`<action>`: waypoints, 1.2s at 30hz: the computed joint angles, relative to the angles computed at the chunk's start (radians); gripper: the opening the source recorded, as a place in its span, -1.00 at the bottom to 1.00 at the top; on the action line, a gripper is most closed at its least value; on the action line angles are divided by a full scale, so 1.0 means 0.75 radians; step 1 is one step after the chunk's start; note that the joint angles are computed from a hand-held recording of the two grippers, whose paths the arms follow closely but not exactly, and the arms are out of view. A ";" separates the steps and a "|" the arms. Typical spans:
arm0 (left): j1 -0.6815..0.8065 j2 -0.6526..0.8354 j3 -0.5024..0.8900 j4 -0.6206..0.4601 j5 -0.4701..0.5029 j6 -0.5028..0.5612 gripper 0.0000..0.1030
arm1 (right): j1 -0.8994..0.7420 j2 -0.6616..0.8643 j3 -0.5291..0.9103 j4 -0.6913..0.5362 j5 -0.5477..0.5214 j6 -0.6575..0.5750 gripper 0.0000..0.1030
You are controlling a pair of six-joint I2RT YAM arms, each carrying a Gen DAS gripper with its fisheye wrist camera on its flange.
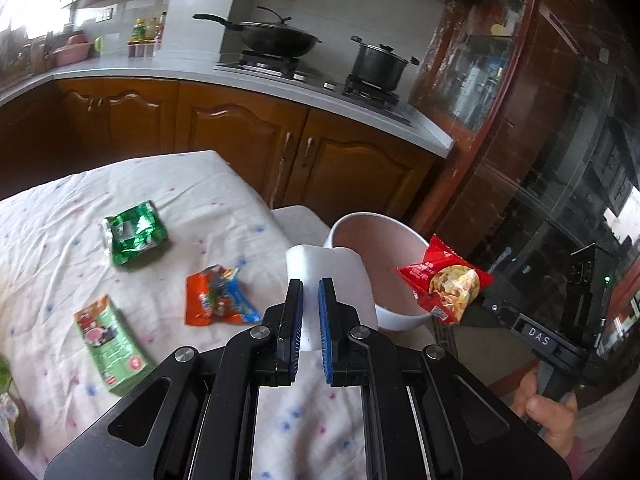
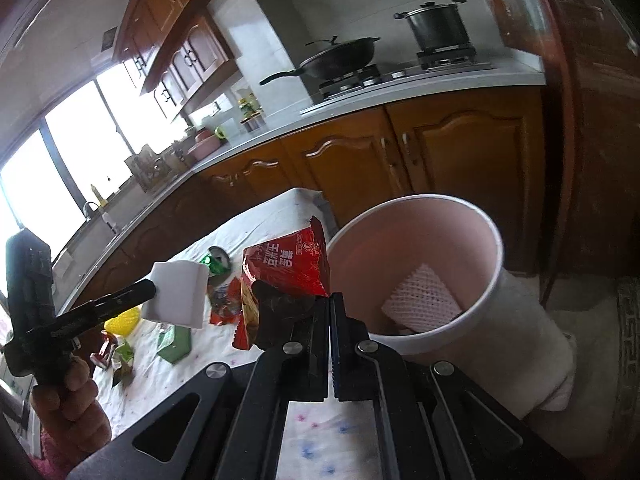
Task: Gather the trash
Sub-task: 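Carry the sponge and red snack bag over the pink bucket and release both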
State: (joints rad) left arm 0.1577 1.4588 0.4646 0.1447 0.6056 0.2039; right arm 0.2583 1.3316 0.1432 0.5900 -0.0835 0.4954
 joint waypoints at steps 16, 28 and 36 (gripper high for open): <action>-0.368 0.206 0.177 0.081 -0.178 -0.166 -0.86 | -0.283 0.135 0.078 0.003 -0.114 -0.151 -0.99; -0.568 0.555 0.507 -0.048 -0.331 -0.184 -0.86 | -0.351 0.382 0.333 -0.210 -0.058 -0.336 -0.99; -0.615 0.699 0.651 -0.138 -0.367 -0.184 -0.80 | -0.367 0.493 0.454 -0.308 -0.071 -0.394 -0.88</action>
